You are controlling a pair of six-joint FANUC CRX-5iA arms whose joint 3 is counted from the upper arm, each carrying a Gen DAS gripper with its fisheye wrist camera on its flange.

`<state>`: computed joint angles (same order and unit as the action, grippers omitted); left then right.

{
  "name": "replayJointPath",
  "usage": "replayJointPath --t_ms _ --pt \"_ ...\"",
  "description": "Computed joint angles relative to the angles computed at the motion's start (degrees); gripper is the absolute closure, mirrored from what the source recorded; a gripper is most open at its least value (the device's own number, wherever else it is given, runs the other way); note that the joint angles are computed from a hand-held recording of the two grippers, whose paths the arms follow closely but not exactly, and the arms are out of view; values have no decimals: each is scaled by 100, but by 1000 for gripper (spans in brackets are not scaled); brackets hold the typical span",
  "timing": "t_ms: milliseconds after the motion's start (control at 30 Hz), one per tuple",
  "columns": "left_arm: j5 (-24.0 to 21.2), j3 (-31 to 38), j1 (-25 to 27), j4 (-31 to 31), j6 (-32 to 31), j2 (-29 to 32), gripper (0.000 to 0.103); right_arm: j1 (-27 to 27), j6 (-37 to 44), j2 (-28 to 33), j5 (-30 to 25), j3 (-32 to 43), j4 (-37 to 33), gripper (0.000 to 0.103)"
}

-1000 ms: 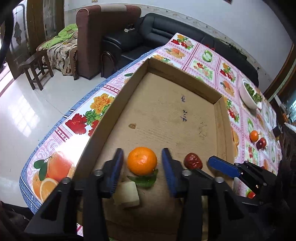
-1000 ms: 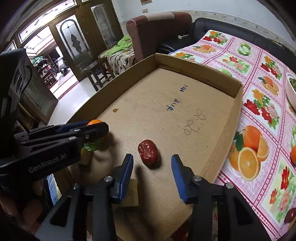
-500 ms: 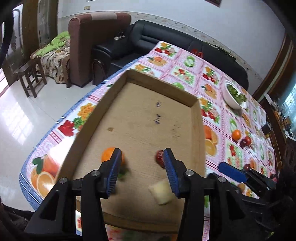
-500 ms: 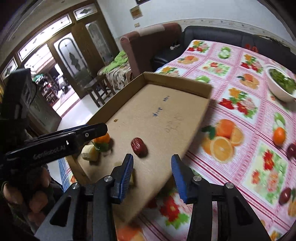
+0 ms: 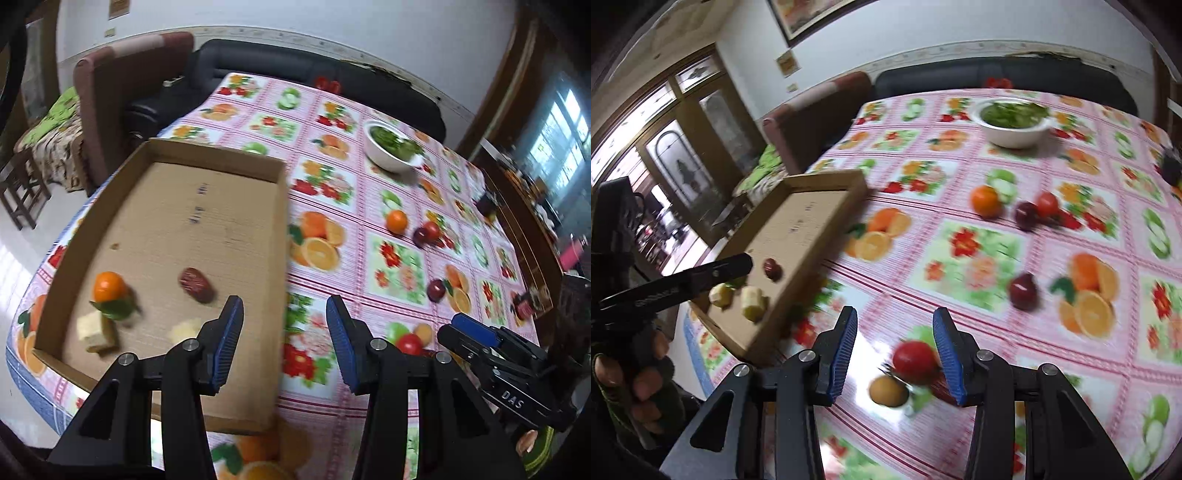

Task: Organize fruits
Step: 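Move both tools back toward the remaining fruits on the tablecloth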

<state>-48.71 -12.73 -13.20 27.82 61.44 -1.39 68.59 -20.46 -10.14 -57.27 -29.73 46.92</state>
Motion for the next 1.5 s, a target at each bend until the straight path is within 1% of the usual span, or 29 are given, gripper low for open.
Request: replayJointPath --t_ms 400,767,967,1167,1367,1500 --pt "-151 -58 -499 -191 -14 -125 58 659 -993 -647 -936 -645 -66 58" --pt "-207 39 -929 -479 103 -96 58 1102 -1487 -921 -1690 -841 -195 57" --pt "-303 8 -1048 -630 155 -99 58 1240 -1686 -1051 -1819 -941 -201 57" --pt "-376 -43 -1115 -705 187 -121 58 1260 -1705 -1089 -1794 -985 -168 57" --pt "-414 -67 -1110 -744 180 -146 58 1161 -1605 -1048 -1690 -955 -137 57" --pt "-374 -152 -1036 -658 103 -187 58 1071 -1487 -978 -1676 -874 -151 57"
